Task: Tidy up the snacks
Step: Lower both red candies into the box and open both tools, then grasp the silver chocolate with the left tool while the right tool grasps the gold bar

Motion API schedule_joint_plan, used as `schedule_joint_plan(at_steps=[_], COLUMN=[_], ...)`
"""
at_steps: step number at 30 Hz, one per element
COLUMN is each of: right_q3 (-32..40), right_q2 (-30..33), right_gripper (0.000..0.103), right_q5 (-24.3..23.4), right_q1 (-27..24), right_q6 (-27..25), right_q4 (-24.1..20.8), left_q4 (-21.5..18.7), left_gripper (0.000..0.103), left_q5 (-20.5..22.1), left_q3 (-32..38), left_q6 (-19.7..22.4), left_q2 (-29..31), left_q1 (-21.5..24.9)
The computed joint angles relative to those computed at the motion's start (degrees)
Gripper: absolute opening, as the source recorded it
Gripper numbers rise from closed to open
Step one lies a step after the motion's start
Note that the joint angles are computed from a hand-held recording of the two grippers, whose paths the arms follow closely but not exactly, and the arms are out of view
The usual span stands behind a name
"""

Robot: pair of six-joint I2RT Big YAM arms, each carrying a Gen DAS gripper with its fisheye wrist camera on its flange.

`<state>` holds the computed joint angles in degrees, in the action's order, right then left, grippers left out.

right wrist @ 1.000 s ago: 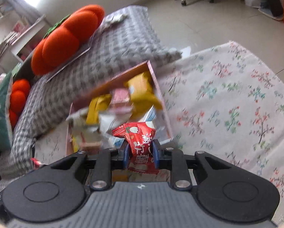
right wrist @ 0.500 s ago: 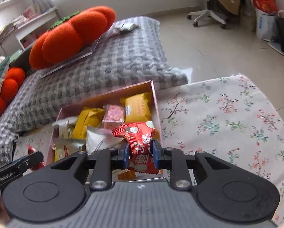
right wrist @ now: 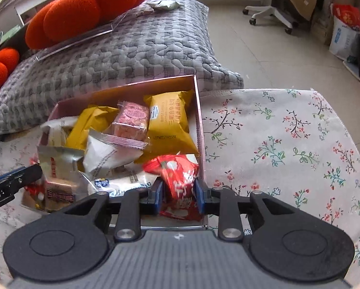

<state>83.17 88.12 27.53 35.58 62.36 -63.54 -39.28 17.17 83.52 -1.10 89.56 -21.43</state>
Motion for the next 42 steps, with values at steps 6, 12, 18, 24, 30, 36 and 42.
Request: schedule_joint_plan(at_steps=[6, 12, 18, 24, 30, 36, 42], right_q3=[0.37, 0.82, 1.75, 2.55, 1.99, 2.62, 2.34], right_q2=[-2.37, -4.17, -4.38, -2.26, -2.67, -0.81, 0.53], right_gripper=[0.049, 0.049, 0.050, 0.052, 0.055, 0.056, 0.056], right_q5=[4.32, 5.44, 4.45, 2.39, 1.67, -2.00, -6.32], right_q1=[1.38, 1.71, 3.78, 4.70, 6.34, 6.38, 6.40], right_q6=[0.34, 5.62, 6.53, 8.77, 8.17, 6.85, 5.48], right_q4=[1.39, -2.61, -6.06, -10.64, -10.07, -11.37, -8.85], left_q4=[1.67, -2.61, -5.78, -10.68, -14.90, -17.93, -17.71], left_gripper=[0.054, 0.054, 0.054, 0.063, 0.066, 0.066, 0.066], left_q5=[-0.96, -3.20, -4.16, -2.40, -0.90, 1.97, 0.05], left_q3=[-0.38, -0.54, -2.47, -4.20, -6.77, -8.31, -10.03], left_q6=[-1.28, -0.07, 3.07, 11.65, 28.09, 35.88, 40.77], left_q2=[-2.59, -4.72, -6.91, -8.28, -8.85, -9.29, -9.62], left_q1=[1.09, 1.58, 1.25, 1.39, 1.19, 0.63, -1.07])
